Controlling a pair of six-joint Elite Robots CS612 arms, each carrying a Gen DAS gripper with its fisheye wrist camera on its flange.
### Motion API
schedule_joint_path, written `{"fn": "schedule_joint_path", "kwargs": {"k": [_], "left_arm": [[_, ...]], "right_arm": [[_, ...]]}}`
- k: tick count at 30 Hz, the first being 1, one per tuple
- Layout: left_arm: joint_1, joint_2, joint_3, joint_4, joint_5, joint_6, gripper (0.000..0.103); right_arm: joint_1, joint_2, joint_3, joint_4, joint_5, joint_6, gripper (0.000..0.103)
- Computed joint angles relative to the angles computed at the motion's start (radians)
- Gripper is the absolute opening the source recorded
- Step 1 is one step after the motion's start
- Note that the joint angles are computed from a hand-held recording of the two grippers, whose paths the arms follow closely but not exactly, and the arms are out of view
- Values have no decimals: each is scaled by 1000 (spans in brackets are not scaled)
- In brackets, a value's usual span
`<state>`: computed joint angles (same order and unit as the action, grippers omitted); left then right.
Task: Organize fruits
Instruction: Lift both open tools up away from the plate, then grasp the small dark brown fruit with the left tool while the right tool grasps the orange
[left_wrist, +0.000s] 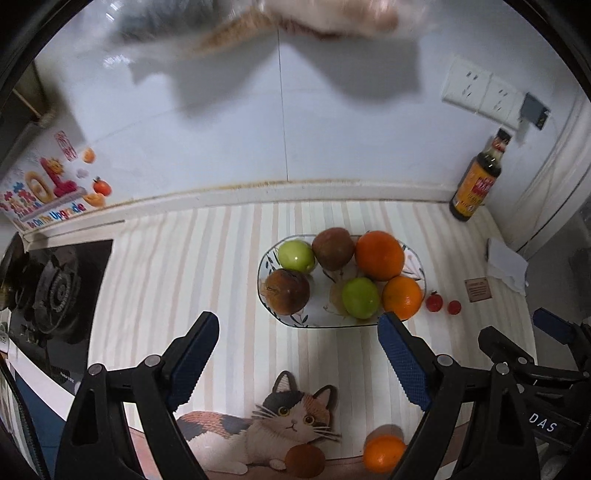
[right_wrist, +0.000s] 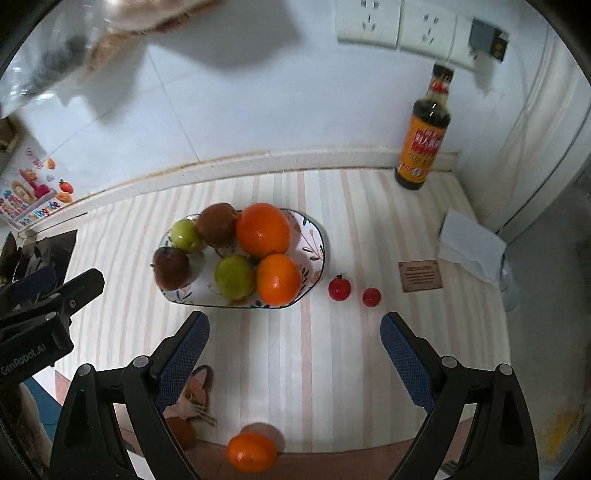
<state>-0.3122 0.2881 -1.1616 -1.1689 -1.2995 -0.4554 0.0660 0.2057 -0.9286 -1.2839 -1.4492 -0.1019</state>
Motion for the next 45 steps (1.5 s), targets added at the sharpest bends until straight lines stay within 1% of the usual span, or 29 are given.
{"fn": "schedule_joint_path", "kwargs": {"k": [3, 5, 11, 18, 22, 23, 24, 26, 27, 29, 32, 33, 34, 35, 37, 39, 41, 42, 43, 45], "left_arm": [[-9, 16, -57, 10, 11, 14, 88], [-14, 24, -86, 17, 17, 21, 88], [-27, 49, -163, 26, 33, 14, 88], [-34, 65, -218, 56, 34, -2, 88], [-34, 77, -236, 94, 33, -4, 88], [-33, 82, -241, 102, 29, -7, 93], [-30, 89, -246, 117, 22, -7, 103], [-26, 103, -258, 149, 17, -16, 103], [-22, 110, -262, 168, 6, -23, 103], [-16, 122, -267, 201, -15, -34, 103], [-10, 146, -277, 264, -42, -45, 103], [-7, 151, -278, 278, -57, -45, 103], [-5, 157, -279, 294, -70, -45, 103], [-3, 162, -279, 309, -78, -45, 103], [1, 172, -278, 338, -105, -43, 103], [5, 181, -278, 356, -133, -47, 103], [11, 184, -268, 369, -167, -52, 103], [14, 186, -261, 374, -199, -55, 103], [16, 188, -258, 377, -216, -56, 103], [19, 190, -242, 388, -253, -55, 103]], "right_arm": [[-1, 21, -71, 18, 7, 9, 96], [2, 37, -117, 18, -10, 8, 96], [0, 63, -215, 38, -3, 22, 96], [-3, 83, -297, 49, 12, 46, 96], [-9, 93, -313, 94, 51, 66, 96], [-11, 95, -313, 115, 67, 68, 96], [-14, 101, -314, 144, 92, 72, 96], [-17, 115, -315, 204, 131, 65, 96], [-18, 123, -312, 239, 152, 58, 96], [-17, 140, -307, 299, 169, 52, 96], [-9, 173, -310, 373, 154, 45, 95], [-6, 182, -312, 388, 150, 47, 92], [-3, 191, -312, 407, 140, 47, 84], [0, 196, -304, 427, 134, 45, 79], [3, 209, -298, 447, 132, 55, 79], [10, 218, -286, 464, 122, 51, 75], [21, 228, -285, 448, 71, 38, 71], [24, 231, -289, 434, 57, 29, 68], [25, 234, -292, 424, 51, 17, 65], [22, 235, -295, 433, 53, 13, 65]]}}
